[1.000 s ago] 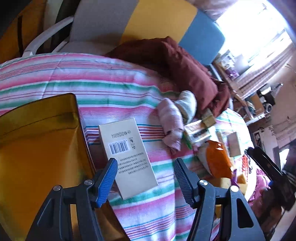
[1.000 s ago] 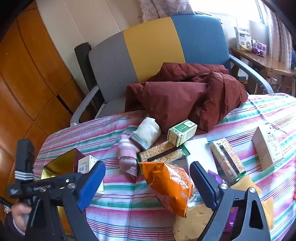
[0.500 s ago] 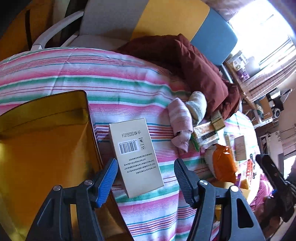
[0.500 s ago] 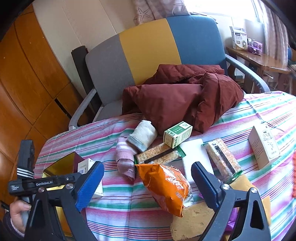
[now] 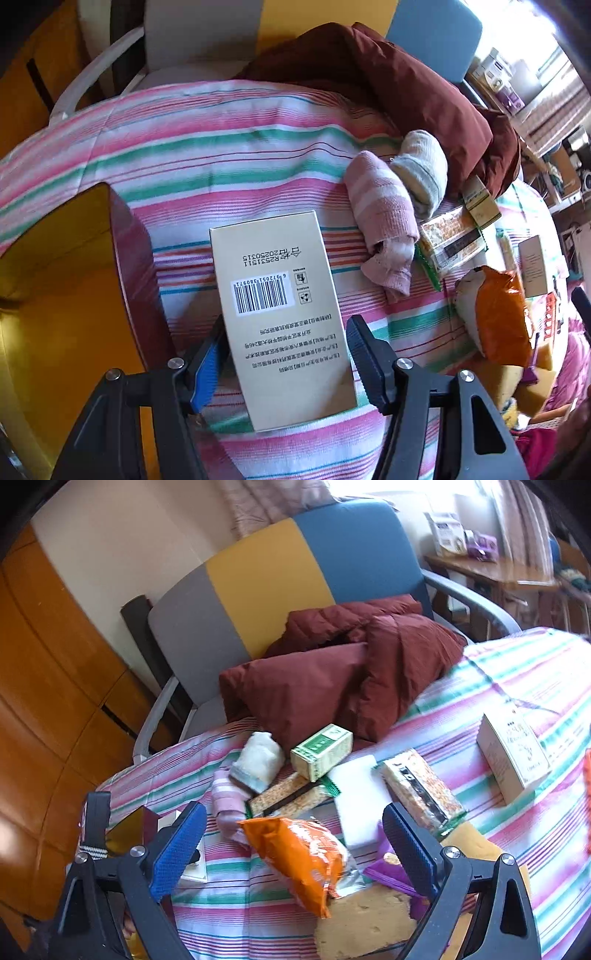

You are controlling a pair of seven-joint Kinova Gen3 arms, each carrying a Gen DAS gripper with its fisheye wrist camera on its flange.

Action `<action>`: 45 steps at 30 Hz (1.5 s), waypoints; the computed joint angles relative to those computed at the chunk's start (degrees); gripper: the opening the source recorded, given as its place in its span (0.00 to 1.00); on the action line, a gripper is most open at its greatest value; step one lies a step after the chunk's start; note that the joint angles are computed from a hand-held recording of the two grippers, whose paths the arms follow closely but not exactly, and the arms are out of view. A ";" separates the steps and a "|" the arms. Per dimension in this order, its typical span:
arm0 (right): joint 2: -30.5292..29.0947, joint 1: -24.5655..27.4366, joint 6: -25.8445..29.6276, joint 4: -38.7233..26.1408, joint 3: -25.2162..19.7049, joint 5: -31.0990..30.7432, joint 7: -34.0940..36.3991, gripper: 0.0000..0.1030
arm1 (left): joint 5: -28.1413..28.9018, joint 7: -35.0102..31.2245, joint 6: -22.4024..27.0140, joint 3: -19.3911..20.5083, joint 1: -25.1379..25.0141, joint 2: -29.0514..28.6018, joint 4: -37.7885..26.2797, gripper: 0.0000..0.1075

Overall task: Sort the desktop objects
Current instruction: 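Grasp the white medicine box with the left gripper, then carry white box into tray with left gripper while right gripper carries orange bag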

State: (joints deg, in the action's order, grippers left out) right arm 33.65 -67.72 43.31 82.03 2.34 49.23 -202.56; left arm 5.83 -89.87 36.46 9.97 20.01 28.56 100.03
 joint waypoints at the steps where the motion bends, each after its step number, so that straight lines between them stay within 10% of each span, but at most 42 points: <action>1: -0.17 1.26 -0.76 0.43 -1.09 -0.41 0.59 0.92 | 0.05 -0.30 -0.80 0.14 -0.06 -0.17 0.52 0.55; 14: 17.84 15.23 24.82 -26.48 -29.93 1.79 30.07 0.78 | 2.93 -8.85 -12.84 4.74 -5.49 -4.22 10.15 0.47; 19: 18.20 11.38 24.55 -29.20 -19.83 -8.71 37.91 0.52 | 6.99 -12.79 -14.44 6.82 -7.82 -6.18 13.16 0.46; 26: 12.53 4.54 11.93 -19.61 -1.78 -22.97 39.00 0.48 | 20.60 -27.60 -18.10 14.79 -17.66 -11.36 18.77 0.46; 33: 7.07 -1.25 2.07 -11.91 5.52 -21.45 33.40 0.48 | 36.46 -43.37 -15.24 20.95 -31.45 -19.26 23.07 0.46; 38: 5.57 -1.91 -4.23 -10.70 2.43 -12.49 26.75 0.48 | 43.53 -52.60 -11.12 14.27 -35.38 -24.82 25.68 0.46; 45: 11.25 -2.60 -5.55 -23.73 1.59 -23.08 40.81 0.48 | 40.69 -53.81 -12.26 3.31 -36.91 -23.98 27.16 0.47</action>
